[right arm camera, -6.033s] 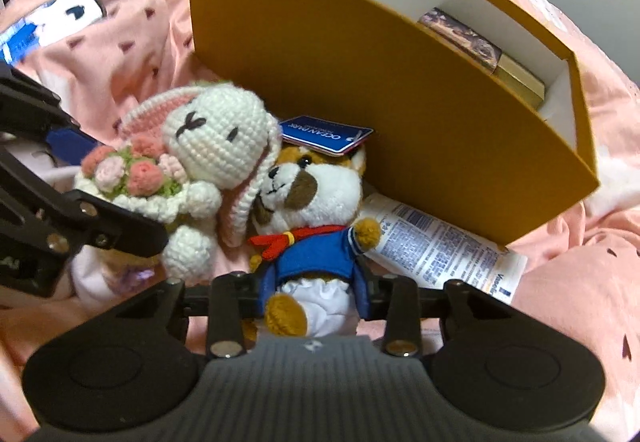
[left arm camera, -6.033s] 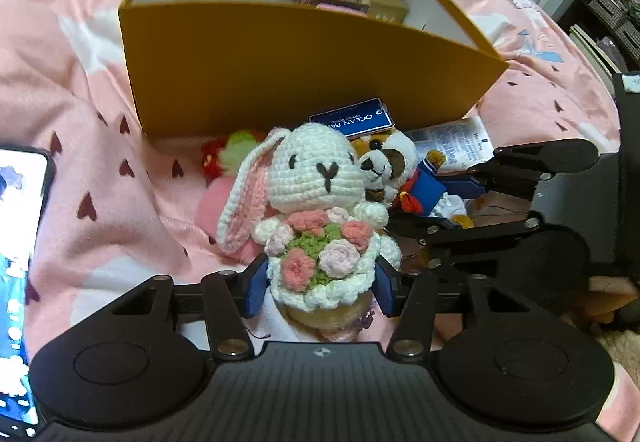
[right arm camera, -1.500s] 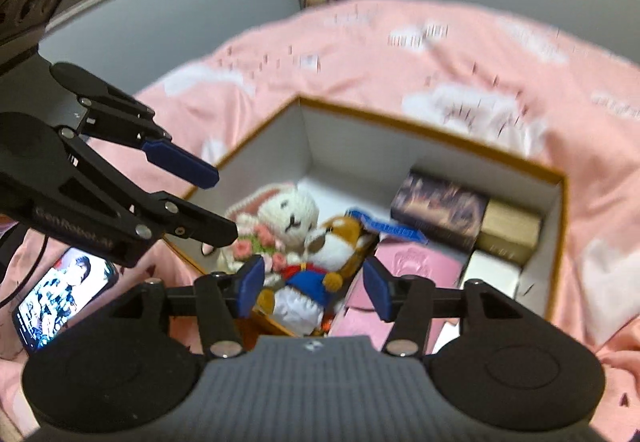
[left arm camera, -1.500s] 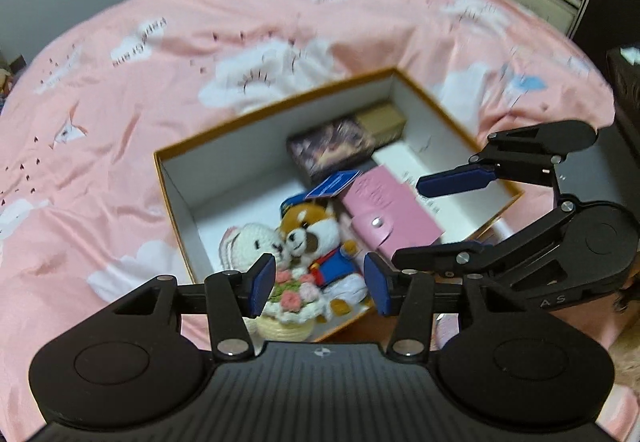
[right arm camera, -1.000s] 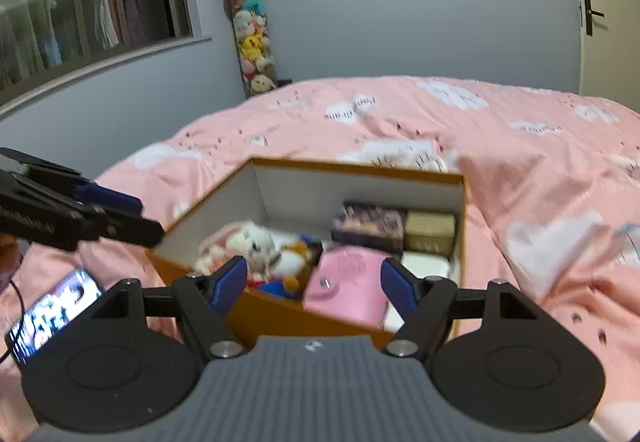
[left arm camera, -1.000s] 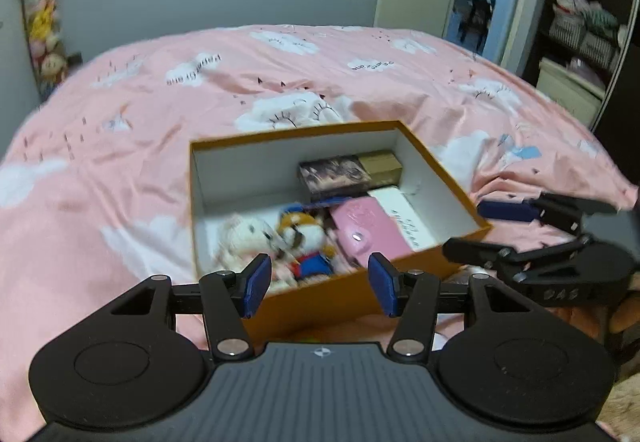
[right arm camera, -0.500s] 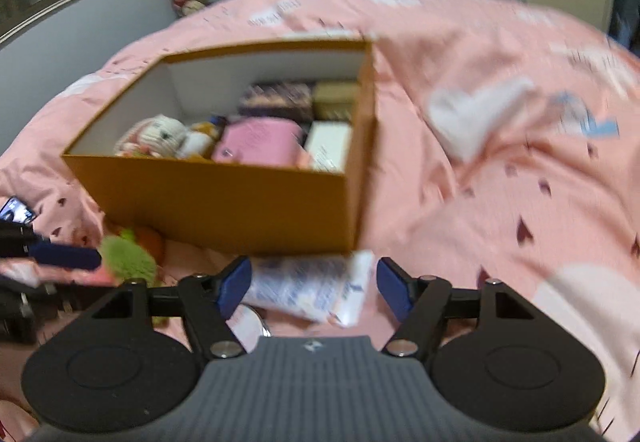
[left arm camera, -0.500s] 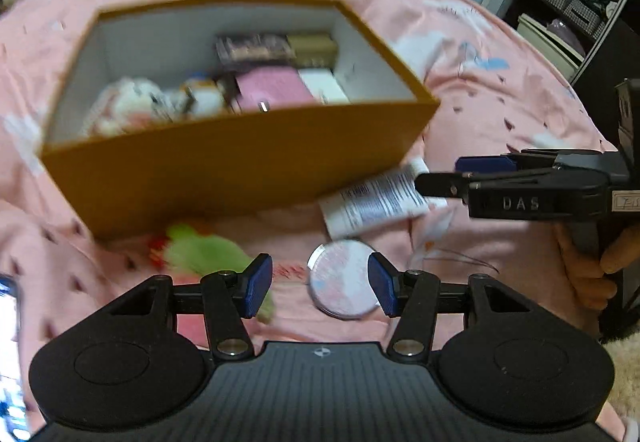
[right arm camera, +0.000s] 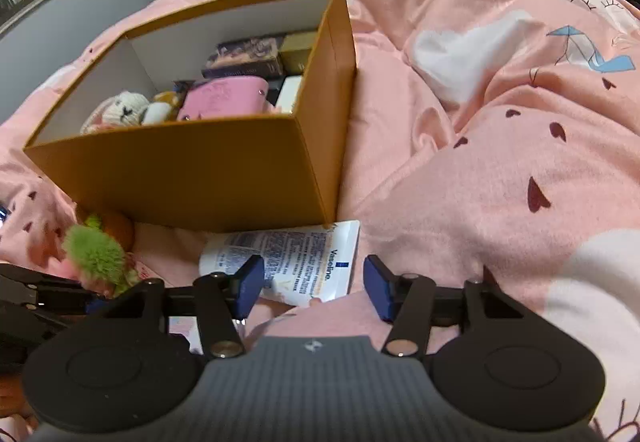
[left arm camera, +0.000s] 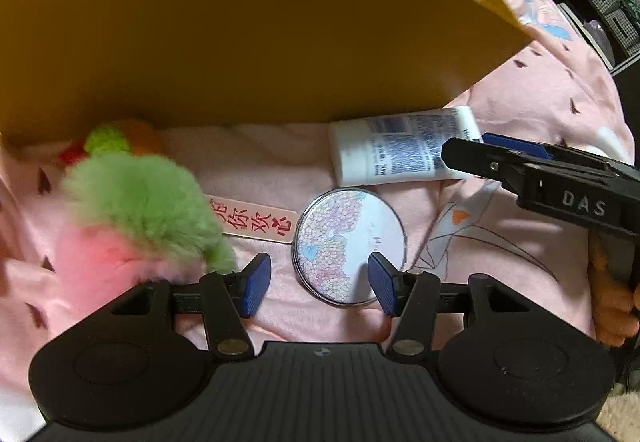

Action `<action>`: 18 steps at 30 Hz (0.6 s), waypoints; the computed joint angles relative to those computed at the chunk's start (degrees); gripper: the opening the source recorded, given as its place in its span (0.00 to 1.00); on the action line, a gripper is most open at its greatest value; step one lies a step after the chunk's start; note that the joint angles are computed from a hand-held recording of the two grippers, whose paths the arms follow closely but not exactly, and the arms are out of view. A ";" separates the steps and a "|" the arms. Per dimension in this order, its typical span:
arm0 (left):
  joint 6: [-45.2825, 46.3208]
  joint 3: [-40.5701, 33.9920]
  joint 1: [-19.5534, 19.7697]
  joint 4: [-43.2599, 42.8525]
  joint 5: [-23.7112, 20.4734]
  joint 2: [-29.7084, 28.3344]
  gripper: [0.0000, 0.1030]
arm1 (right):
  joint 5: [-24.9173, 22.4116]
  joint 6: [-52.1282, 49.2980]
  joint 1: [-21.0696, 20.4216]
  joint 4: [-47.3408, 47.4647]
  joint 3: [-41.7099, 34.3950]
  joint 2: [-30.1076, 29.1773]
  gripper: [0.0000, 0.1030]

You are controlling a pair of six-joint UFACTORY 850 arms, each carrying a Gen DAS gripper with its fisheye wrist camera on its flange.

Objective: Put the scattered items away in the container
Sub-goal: 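Grasp the round compact with the left gripper while the right grasps the lotion tube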

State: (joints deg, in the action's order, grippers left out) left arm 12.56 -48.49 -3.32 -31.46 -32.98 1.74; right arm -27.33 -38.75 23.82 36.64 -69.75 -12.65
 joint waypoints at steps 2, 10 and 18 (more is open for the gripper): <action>0.52 -0.02 -0.15 -0.14 0.07 -0.39 0.61 | -0.14 0.47 0.21 -0.97 -0.38 -0.49 0.56; 5.64 0.66 0.20 -5.83 0.16 -1.60 0.74 | -0.60 0.81 0.36 -1.07 -1.40 -1.97 0.55; 8.25 3.55 0.71 -8.43 1.03 2.23 0.46 | -0.59 0.12 0.26 -0.02 -1.17 -1.85 0.50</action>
